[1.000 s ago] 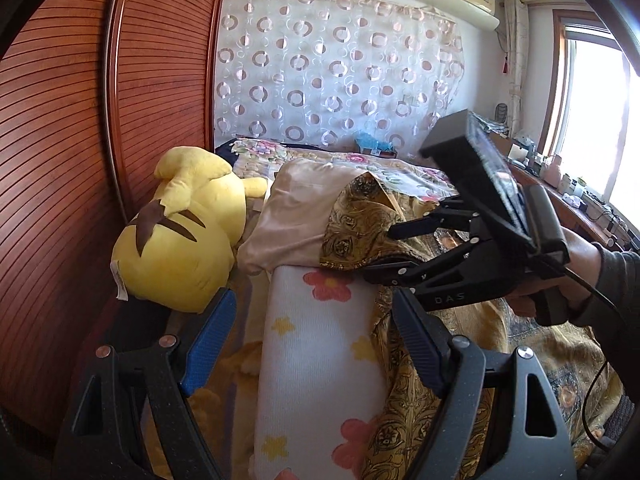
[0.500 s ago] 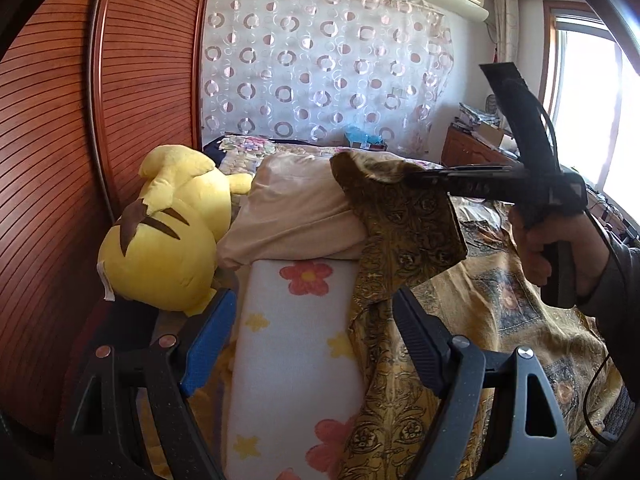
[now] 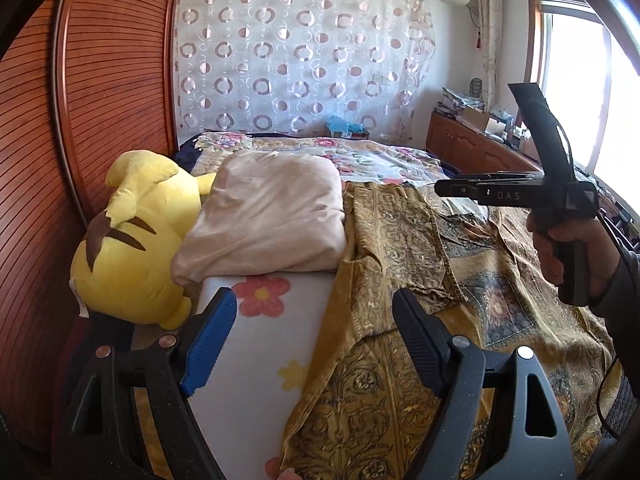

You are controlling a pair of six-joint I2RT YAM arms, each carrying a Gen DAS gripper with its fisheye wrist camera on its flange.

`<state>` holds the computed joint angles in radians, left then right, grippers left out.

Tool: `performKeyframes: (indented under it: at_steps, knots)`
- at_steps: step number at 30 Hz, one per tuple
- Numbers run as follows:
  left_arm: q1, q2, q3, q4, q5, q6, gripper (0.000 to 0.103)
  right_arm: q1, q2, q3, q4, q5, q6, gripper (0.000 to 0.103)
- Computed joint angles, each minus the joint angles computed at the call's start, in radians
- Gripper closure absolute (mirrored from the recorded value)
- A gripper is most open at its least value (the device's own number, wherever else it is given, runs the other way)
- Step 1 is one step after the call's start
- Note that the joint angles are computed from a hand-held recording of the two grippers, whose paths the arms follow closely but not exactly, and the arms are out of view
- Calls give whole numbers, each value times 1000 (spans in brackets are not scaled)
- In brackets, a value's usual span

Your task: Fold small clothes

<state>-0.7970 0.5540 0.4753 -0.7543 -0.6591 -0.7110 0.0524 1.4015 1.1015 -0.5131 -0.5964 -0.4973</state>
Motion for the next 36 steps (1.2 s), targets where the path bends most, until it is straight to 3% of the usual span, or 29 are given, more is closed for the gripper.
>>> performKeyframes:
  at_steps: [8,12,21,24,29,36]
  knots:
    - [202,228,44,251,187,228,22,-89,5,-10,-15,7,-62,56]
    - [264,352,93,324,248,301,22,-163,40,23,-49,-10,-115,48]
    - [435,626,238,436,449,424,24,-274,162,89,-68,58,-260,48]
    - [468,726,302,454,481,450,28,-290,188,121,-104,38,-275,48]
    - [520,867,410,459,568,482,49,-309,217,164,-155,-3,-301,47]
    - [569,1032,547,423,622,513,59,-342,254,192,-184,-47,-332,46]
